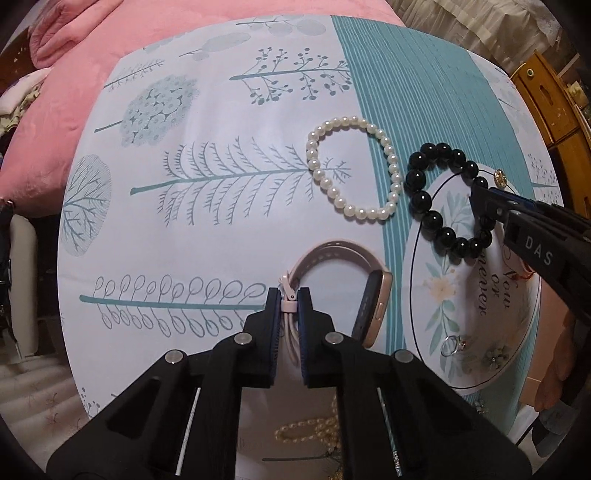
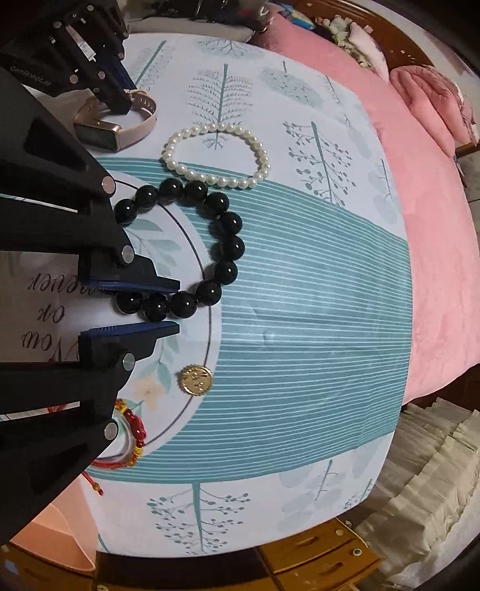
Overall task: Organize jewelry
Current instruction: 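Carry the watch with the left tool and the bracelet with the right tool into the pink box, opening both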
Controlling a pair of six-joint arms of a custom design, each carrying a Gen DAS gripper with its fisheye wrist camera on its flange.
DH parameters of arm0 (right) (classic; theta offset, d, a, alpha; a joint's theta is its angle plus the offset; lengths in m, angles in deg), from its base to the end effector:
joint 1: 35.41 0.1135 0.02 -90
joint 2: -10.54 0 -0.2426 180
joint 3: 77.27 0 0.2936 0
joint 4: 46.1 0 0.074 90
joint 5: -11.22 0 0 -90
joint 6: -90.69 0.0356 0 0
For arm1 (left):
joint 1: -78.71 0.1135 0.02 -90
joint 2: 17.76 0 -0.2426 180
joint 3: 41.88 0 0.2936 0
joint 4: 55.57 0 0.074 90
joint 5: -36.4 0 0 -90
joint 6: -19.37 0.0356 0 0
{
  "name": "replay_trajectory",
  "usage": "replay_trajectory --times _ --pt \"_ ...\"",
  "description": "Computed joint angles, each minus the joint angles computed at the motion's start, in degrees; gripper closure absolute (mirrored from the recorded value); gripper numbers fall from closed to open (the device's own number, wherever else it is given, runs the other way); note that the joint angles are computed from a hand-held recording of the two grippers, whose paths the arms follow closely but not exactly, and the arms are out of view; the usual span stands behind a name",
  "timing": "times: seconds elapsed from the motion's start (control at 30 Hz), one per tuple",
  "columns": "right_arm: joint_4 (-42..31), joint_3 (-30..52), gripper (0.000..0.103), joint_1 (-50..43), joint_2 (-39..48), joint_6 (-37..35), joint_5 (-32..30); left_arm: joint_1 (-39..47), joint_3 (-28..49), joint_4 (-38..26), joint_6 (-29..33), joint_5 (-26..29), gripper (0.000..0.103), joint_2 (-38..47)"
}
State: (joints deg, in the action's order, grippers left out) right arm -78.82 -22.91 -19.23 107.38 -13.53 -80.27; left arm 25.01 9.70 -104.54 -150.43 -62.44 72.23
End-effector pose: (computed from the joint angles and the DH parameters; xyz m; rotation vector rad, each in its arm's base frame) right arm 0.2815 0.0827 0.0501 -0.7607 2.7813 0.0439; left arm 0.1554 -0.2023 0.0646 -0.6784 2.9035 0.0283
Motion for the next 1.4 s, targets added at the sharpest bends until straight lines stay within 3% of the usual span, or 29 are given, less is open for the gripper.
replay_trajectory --times 0.17,0.37,0.57,0.7,0.83,1.0,1.13,1.4 --pt "-2.82 -4.33 0.089 -4.60 -8.67 -1.98 -5.34 -4.83 -0.43 -5.77 -5.06 -4.93 0.097 -5.78" --pt "-12.17 -6.29 0.089 -9.90 -21.31 -5.20 -11.51 -8.44 2.68 -13.44 -8.05 -9.01 0.097 -11.92" --pt "-27.62 -4.26 0.089 -19.69 -34.37 -12.54 -18.55 -13.04 9.91 -21.00 -9.29 -13.00 0.097 -12.59" --pt "-40.35 0.65 0.089 -31.22 -39.31 -23.27 -23.40 -15.39 16.90 -24.31 -9.07 -14.85 0.097 -9.62" --pt "-52.68 8.83 0.089 -45.41 -38.12 -37.79 -27.66 -17.79 25.00 -26.39 -7.53 -16.44 0.097 -4.30" --pt "-62.33 17.68 0.089 -60.57 -31.17 -53.94 -29.00 -19.54 36.05 -26.58 -3.68 -17.47 0.097 4.13" --pt "-61.98 20.50 0.089 -69.49 -25.21 -61.30 -27.13 -19.92 45.94 -25.50 1.34 -17.32 0.097 12.24" --pt "-56.45 22.93 0.089 -76.48 -11.04 -65.09 -21.31 -19.72 62.03 -22.54 9.37 -14.83 0.097 26.42"
